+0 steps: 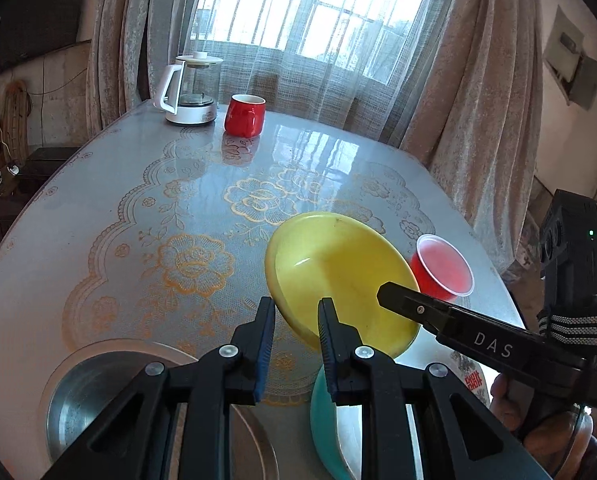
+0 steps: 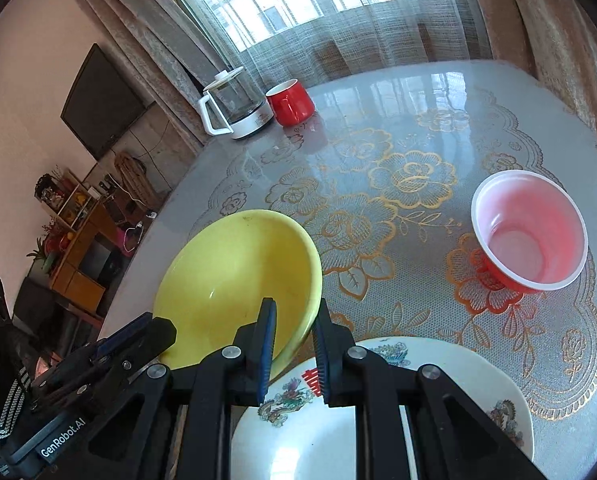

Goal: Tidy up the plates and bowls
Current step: 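Lift the yellow bowl with the right tool and carry it over the steel bowl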

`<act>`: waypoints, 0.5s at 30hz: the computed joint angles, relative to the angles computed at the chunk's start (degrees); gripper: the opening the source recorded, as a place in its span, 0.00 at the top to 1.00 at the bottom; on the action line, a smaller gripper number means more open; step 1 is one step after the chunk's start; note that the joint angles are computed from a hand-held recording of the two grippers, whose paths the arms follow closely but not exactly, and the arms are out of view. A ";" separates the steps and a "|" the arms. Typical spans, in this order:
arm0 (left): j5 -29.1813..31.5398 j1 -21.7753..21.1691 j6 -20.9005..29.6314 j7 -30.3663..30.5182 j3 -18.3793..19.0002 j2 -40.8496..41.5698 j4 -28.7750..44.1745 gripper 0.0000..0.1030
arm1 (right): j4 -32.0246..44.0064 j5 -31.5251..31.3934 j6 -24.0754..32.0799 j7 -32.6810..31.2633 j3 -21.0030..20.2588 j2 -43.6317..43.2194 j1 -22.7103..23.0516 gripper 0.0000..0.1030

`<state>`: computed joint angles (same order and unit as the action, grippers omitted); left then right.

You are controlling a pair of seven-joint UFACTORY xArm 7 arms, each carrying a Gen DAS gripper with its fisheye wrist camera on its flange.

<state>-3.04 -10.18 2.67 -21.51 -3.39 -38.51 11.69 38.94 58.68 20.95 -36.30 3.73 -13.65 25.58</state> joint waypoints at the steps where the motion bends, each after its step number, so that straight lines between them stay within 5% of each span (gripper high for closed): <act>1: -0.05 -0.19 0.49 0.09 0.25 -1.95 -1.11 0.80 | -0.56 0.30 -0.03 -0.05 0.22 -0.61 0.27 0.83; 15: -0.29 2.46 18.91 -0.02 1.73 -35.60 -14.55 0.79 | -4.84 4.57 0.45 -2.56 1.55 -5.40 6.72 0.83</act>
<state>-3.33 -7.72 21.59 -21.54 -1.65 -74.11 -2.86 34.10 63.25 21.40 -38.86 5.28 -19.05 32.30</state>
